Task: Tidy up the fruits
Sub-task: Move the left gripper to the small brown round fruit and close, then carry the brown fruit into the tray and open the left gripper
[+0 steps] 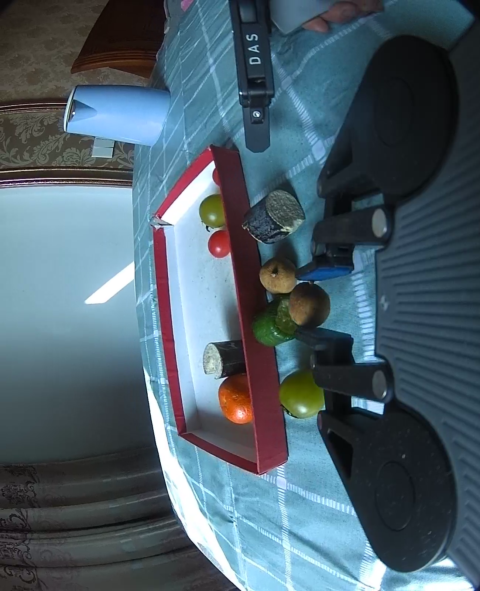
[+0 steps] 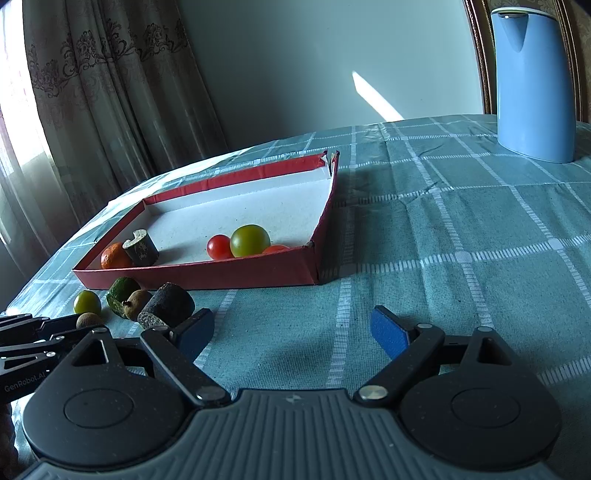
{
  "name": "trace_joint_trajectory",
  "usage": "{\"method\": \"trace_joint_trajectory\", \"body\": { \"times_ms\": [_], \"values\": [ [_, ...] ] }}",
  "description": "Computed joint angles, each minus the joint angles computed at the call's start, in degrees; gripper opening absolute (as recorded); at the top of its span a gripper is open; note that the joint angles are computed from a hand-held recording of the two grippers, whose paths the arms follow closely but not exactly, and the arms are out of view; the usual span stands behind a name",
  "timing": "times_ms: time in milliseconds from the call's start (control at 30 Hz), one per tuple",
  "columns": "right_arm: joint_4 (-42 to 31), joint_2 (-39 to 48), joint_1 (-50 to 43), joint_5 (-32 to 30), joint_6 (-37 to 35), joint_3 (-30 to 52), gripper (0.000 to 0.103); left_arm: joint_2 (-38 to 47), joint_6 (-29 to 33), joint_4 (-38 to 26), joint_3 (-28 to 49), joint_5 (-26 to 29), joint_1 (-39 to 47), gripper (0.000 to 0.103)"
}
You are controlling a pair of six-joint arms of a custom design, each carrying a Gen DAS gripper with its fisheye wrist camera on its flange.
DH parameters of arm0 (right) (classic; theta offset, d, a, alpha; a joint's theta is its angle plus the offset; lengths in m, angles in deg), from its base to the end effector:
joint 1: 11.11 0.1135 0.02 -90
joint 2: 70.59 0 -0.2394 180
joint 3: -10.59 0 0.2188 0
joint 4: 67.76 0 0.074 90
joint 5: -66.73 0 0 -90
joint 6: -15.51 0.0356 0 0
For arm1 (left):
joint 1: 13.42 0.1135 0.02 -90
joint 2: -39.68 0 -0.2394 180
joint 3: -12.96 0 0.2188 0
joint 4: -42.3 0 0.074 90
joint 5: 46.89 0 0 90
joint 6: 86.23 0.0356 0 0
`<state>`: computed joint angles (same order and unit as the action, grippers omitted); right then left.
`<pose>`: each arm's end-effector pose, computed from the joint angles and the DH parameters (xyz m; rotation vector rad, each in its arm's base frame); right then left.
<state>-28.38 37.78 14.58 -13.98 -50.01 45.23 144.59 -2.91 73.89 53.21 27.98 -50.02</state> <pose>0.2249 0.1018 0.0691 0.0704 2.1787 0.3271 0.2191 -0.1512 0.0880 0.4006 2.0918 -0.1625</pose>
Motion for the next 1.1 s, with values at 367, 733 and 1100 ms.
{"method": "trace_joint_trajectory", "body": {
  "times_ms": [367,733,1100],
  "values": [
    [0.1,0.1,0.0,-0.2,0.0,0.0,0.093,2.3,-1.2,-8.3,15.8,-4.1,-0.1,0.025],
    [0.2,0.4,-0.1,-0.7,-0.1,0.3,0.096,15.4,-4.6,-16.5,30.1,-4.4,2.5,0.025],
    [0.4,0.4,-0.5,-1.4,-0.2,0.2,0.097,16.4,-3.4,-15.6,29.8,-5.9,1.5,0.041]
  ]
}}
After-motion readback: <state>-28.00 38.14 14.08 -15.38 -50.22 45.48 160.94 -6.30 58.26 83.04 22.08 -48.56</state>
